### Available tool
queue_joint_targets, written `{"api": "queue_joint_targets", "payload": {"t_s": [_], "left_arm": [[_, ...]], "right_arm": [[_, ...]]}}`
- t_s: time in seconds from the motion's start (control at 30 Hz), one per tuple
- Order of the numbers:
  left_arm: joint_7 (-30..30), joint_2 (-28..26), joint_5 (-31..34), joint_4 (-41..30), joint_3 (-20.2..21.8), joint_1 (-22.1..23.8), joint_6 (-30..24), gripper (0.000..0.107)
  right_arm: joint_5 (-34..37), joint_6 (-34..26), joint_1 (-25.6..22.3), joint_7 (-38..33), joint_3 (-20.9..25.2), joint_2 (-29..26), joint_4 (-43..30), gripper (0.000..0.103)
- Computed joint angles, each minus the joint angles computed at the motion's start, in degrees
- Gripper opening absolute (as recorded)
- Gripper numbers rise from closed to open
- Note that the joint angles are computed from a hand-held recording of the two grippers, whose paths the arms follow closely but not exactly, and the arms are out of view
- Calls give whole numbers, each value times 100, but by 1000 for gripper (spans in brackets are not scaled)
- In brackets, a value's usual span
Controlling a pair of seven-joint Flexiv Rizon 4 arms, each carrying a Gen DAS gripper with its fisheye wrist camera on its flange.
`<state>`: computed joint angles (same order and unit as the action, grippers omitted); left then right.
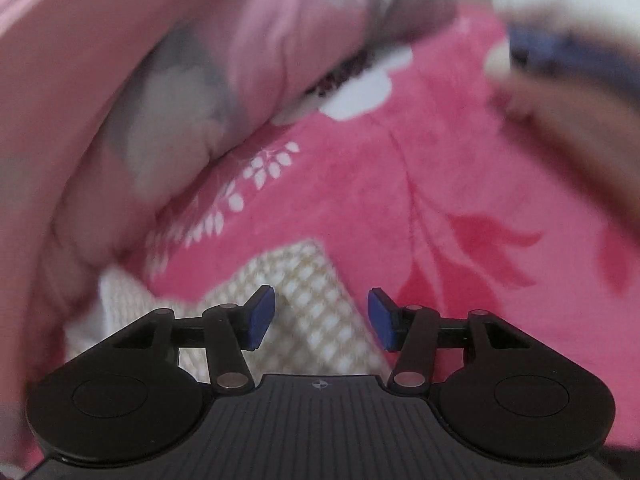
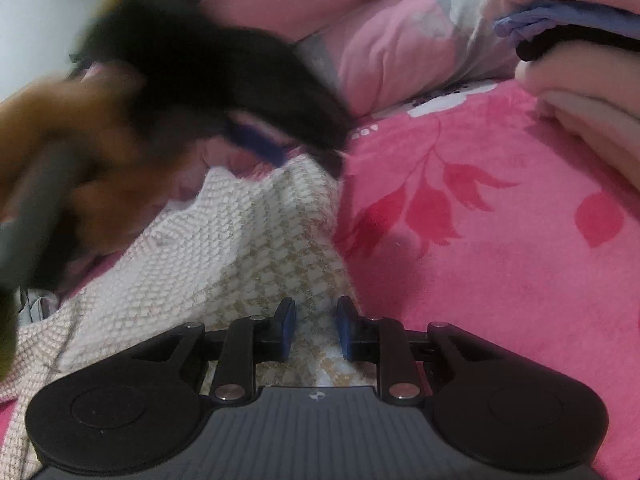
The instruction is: Fold clothes
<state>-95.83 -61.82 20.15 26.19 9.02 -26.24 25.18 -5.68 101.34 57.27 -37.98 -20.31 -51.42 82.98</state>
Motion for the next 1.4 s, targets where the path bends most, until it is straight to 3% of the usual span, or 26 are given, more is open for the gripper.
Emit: {"api": "queue_joint_targets", "payload": {"t_s": [0.07,0.13,0.2,0.27,0.4,0.53,0.7,0.8,0.9,1.0,1.07,1.2,1.33,1.4], "left_arm": [[-9,-374,108,-594,166,-34,-453,52],[-287,-309,86,-453,108,41,-366,48],[-620,-95,51,-31,60,117,1,30],[-997,170,15,464,24,197,482,21],[-1897,685,-150,1550,-59,370,1644,15],[-2350,775,-374,2086,-147,507,2523,15],[-2625,758,-1012,2326,-343,788,3106,34],[-2819,976,-1420,2703,-458,982,3610,34],[-3014,1695,-1181,3395,46,874,3907,35],[-3389,2746,-499,4256,754,647,4057,36],[-3834,3474,224,4624,1312,352,3727,38],[-4443,4852,1901,4898,2106,-412,2356,39],[-4445,5994,3599,4894,2073,-1078,520,49],[-4248,6402,4036,5006,1855,-1172,-140,52]], "right_arm": [[0,8,-3,-5,6,-6,-8,25],[-1,17,-11,-14,19,-11,-18,26],[-10,43,-58,-37,82,-16,-35,29],[3,65,-65,-56,97,-19,-36,31],[42,107,-76,-101,123,-25,-39,31],[103,129,-60,-127,118,-27,-34,31],[162,169,-95,-141,191,-41,-48,31],[174,209,-190,-166,317,-61,-86,31],[202,246,-240,-195,396,-62,-94,31],[231,265,-277,-219,456,-61,-102,31],[246,273,-298,-232,491,-61,-109,31],[275,317,-378,-245,614,-57,-118,31],[301,330,-420,-255,681,-56,-132,31],[310,337,-440,-255,713,-55,-139,31]]}}
